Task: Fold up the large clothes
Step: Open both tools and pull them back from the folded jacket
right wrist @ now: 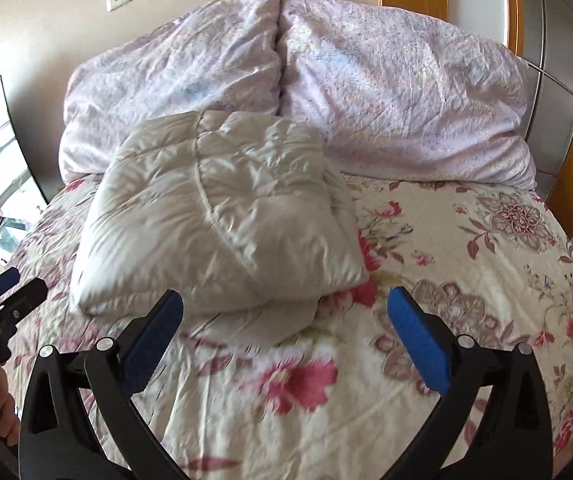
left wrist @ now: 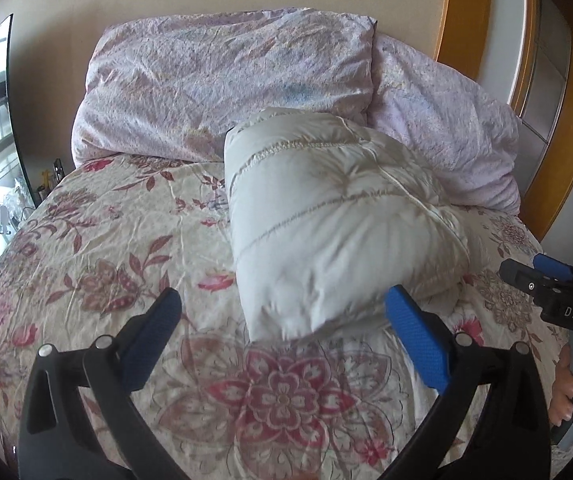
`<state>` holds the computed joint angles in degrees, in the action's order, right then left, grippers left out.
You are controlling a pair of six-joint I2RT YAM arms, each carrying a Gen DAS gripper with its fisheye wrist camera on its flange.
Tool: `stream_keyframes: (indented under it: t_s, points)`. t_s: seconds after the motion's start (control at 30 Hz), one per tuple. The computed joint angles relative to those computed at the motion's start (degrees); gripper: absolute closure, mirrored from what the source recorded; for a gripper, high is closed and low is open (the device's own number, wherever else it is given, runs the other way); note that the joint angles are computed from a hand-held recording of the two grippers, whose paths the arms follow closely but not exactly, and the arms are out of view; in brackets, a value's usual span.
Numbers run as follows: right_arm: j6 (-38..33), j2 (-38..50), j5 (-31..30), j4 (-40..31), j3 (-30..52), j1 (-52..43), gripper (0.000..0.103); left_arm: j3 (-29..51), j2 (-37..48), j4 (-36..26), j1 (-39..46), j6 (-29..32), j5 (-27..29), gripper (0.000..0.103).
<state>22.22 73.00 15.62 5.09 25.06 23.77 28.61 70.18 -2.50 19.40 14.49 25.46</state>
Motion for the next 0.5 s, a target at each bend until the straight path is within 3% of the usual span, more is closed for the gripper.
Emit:
stream_keyframes:
  t_s: [0.23,0.5]
  points:
    - [3.99,-10.06,5.89,-5.90,-5.19,8.82,0.001,-4.99,-8.97,-9.30,3.50,6.94,2.31,0.002]
    - [10.21,-17.69,11.73,-16.35,-6.99,15.99,0.001,-5.93,-14.20,-19.08,6.28,10.44,4.57,0.002]
